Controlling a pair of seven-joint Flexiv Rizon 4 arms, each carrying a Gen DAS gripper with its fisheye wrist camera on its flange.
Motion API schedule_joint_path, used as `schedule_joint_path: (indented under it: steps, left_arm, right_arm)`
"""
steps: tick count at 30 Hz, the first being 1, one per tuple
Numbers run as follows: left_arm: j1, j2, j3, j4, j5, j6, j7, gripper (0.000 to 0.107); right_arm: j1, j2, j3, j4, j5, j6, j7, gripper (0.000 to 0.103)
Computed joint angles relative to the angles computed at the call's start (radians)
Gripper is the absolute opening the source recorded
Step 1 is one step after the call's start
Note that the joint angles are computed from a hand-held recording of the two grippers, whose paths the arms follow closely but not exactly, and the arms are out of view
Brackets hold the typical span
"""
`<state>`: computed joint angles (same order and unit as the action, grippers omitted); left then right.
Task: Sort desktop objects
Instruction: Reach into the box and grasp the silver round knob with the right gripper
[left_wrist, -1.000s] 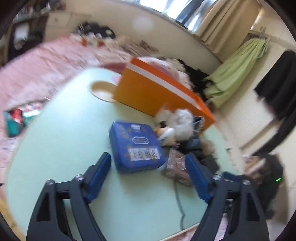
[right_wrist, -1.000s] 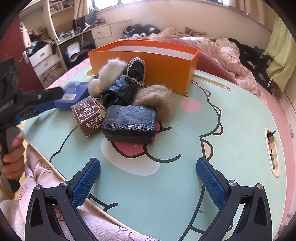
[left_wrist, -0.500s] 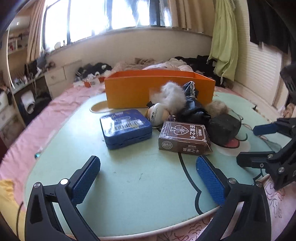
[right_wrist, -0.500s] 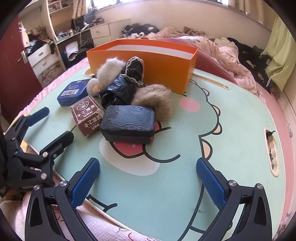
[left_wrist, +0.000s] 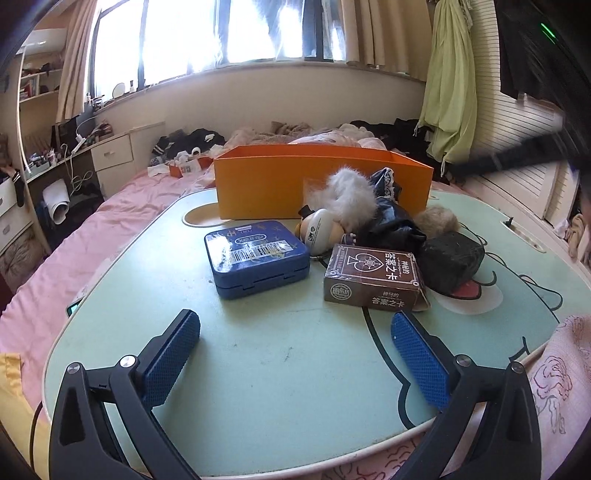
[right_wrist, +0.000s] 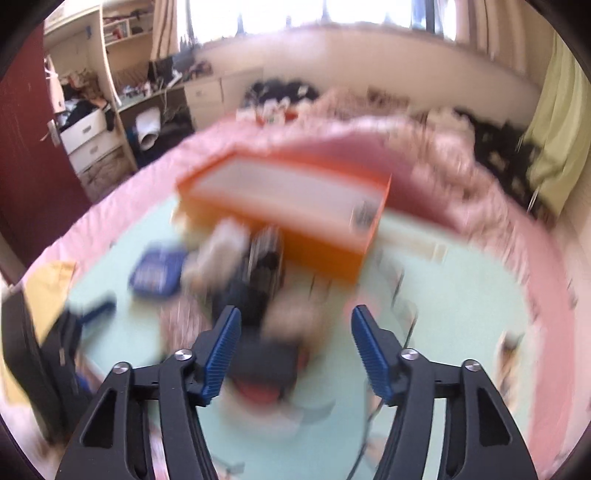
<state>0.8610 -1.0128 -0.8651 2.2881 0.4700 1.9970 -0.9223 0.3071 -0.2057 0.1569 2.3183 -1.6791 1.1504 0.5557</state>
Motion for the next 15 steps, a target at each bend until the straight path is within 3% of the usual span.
schedule_joint_path:
  steps: [4, 6, 7, 9, 15]
  left_arm:
    - [0.002, -0.004, -0.001, -0.002, 0.002, -0.001, 0.002, 0.103]
    - [0.002, -0.005, -0.002, -0.002, 0.002, -0.001, 0.003, 0.103]
    - [0.002, -0.006, -0.001, 0.0, 0.003, 0.002, 0.004, 0.103]
    - [0.003, -0.008, -0.003, 0.0, 0.005, 0.001, 0.004, 0.103]
    - [0.006, -0.015, -0.01, -0.004, 0.006, -0.001, 0.007, 0.103]
  right_arm:
    - [0.036, -0.066, -0.007, -0.133, 0.395, -0.104, -0.436, 0.05]
    - [0.039, -0.147, -0.008, -0.227, 0.627, -0.124, -0.649, 0.042]
    - [0.035, -0.189, -0.001, -0.277, 0.735, -0.149, -0.743, 0.033]
    - [0.046, -0.262, 0.002, -0.373, 0.868, -0.246, -0.878, 0.024]
    - [0.12, -0.357, -0.051, -0.5, 1.02, -0.422, -1.007, 0.023]
